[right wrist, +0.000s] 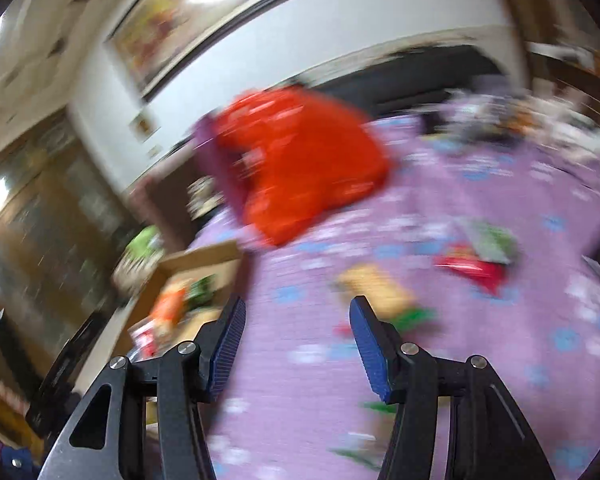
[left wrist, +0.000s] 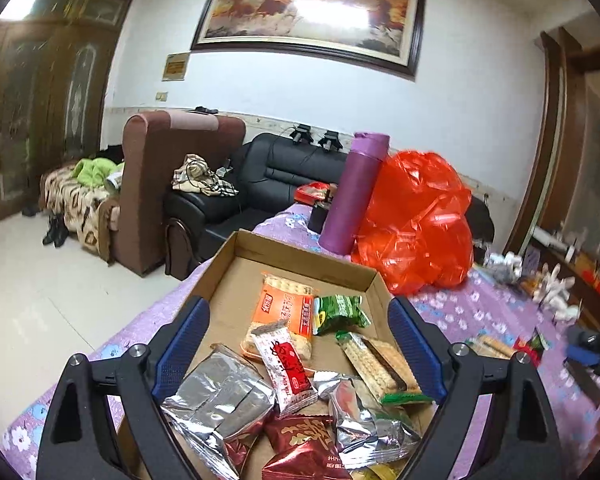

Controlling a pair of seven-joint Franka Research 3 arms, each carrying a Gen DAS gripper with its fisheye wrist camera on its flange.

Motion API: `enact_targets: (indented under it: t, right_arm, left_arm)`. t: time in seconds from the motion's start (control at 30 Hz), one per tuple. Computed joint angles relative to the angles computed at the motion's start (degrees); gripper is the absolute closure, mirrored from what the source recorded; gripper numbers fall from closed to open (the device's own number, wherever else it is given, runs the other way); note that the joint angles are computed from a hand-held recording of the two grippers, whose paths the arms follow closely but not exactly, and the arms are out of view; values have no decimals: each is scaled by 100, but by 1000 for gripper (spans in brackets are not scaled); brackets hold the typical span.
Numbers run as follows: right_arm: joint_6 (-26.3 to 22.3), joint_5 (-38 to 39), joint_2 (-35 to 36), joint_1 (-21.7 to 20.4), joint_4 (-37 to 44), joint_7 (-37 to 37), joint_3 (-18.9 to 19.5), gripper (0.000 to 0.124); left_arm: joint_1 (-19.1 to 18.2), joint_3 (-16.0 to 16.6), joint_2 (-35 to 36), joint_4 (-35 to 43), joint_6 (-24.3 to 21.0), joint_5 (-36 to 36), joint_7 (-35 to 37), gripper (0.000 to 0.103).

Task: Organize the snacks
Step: 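Move both open grippers back over the snacks on the table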

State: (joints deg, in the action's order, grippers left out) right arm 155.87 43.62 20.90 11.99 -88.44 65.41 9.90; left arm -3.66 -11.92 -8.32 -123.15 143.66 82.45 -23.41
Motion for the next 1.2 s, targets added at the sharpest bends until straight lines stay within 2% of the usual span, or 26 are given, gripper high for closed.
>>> enact_targets:
  t: [0.03,0.1,0.17,0.23,0.33,0.43,0.53,0.63,0.7,0.87,0.9,1.03,1.1,1.2]
  right_arm:
    - [227,-407,-79,137,-196,525,-331,65]
    - [358,-1043,-94,269,-302,1365,-718,65]
    - [245,-1362,-27,204,-294,2069,-918,65]
    - [88,-1536,47,88,-226,2432,-927,65]
    - [151,-1687,158,-5,-233,2627,-832,66]
    - [192,-1351,242,-262,-252,2256,-492,66]
    - [119,-916,335,-512,-162,1750,-185,66]
    - [-67,-730,436,-544,-51,1584,-171,66]
    - [-146,-583,473,-575,1,1439,-139,65]
    - [-238,-530,492,-516,39,1274,-195,65]
    - [-238,-576,484,-482,34,1269,-222,65]
    - [-319,-547,486,-487,57,1102,-197,65]
    - [-300,-482,457,-492,30,979,-166,65]
    - [-266,-440,422,-476,-6,856,-160,65]
  left_arm:
    - [-8,1,41,39,-1,-56,119,12]
    - [-17,20,110,98,111,-68,262,12]
    - [-30,31,164,150,221,-32,355,12]
    - [-46,21,164,160,280,149,307,12]
    - [-85,-14,130,138,186,346,221,12]
    - [-102,-20,27,48,148,495,25,12]
    - [-130,-90,-45,-1,-134,607,-107,12]
    - [-189,-178,-83,-28,-453,799,-213,12]
    - [-263,-261,-67,-20,-747,911,-161,12]
    - [-644,-585,65,71,-1982,1208,227,12]
    - [-732,-607,74,99,-2071,1189,313,12]
    - [-1061,-707,113,252,-1847,1363,584,6]
    - [-1230,-787,302,447,-1937,1437,937,6]
    - [-1462,-760,531,705,-1600,1328,1463,5]
